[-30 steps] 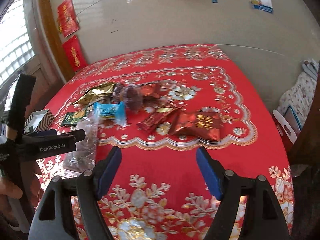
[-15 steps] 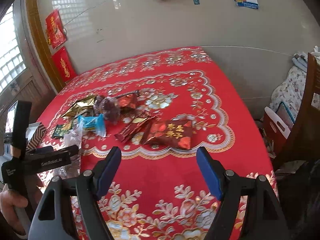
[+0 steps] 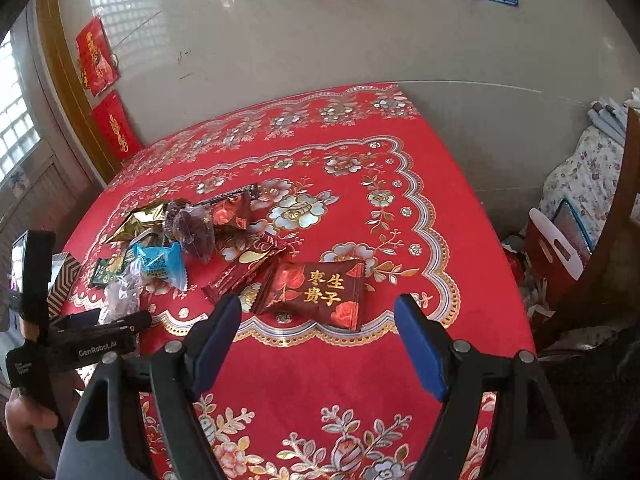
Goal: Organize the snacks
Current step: 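Grasp the clear nut bag with the left tool while the right tool grasps the red date packet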
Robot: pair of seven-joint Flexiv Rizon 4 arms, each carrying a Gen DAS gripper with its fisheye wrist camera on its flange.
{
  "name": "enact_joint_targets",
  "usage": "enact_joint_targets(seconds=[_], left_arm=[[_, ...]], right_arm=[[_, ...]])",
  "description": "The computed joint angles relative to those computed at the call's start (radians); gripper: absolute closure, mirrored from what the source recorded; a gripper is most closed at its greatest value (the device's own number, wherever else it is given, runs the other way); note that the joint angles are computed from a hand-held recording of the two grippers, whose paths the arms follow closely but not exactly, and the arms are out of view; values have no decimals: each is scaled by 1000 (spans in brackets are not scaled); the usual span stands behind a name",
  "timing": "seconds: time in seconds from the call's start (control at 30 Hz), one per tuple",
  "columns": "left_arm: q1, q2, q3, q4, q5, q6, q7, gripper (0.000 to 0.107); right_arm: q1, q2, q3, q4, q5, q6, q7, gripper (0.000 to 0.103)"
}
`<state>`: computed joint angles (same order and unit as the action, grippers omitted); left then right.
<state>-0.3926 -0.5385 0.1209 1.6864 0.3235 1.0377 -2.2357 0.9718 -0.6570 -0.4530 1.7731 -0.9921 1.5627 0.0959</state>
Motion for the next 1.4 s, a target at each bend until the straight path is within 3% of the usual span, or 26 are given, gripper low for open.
enact_joint_targets(seconds=[0.07,0.2,0.37,0.5,0.6,0.67,0.7,1.0,1.23,1.3,1.33,1.4], left_arm=[[-8,1,6,-2,15,-1,-1,17],[5,1,-4,8,-2,13,0,17],[13,2,-9,18,-18,28,13,17],[23,3,-15,29,-37,42,30,16],[27,2,-16,34,-51,49,42,15],[26,2,-14,35,-56,51,45,15],[22,1,-11,33,-55,48,43,15],[16,1,-4,31,-59,43,37,13],[16,-1,-4,27,-58,33,27,11],[18,-1,-7,26,-60,30,30,11],[20,0,-9,28,-61,30,34,11],[24,2,-14,33,-62,36,45,11]], right_arm=[[-26,-4,21,-13,2,0,-34,22],[-162,-36,215,-84,108,-89,-213,22],[-204,-77,300,-143,221,-135,-274,22],[-239,-83,358,-158,251,-139,-436,22],[-266,-81,385,-150,225,-83,-617,22],[-314,-82,457,-155,229,-98,-767,22],[-354,-87,517,-165,243,-117,-859,22],[-492,-177,772,-335,416,-337,-1337,22],[-480,-232,776,-427,520,-383,-1468,22],[-452,-225,737,-419,528,-383,-1470,23],[-433,-214,707,-402,534,-373,-1448,25],[-412,-196,674,-371,564,-330,-1422,45]])
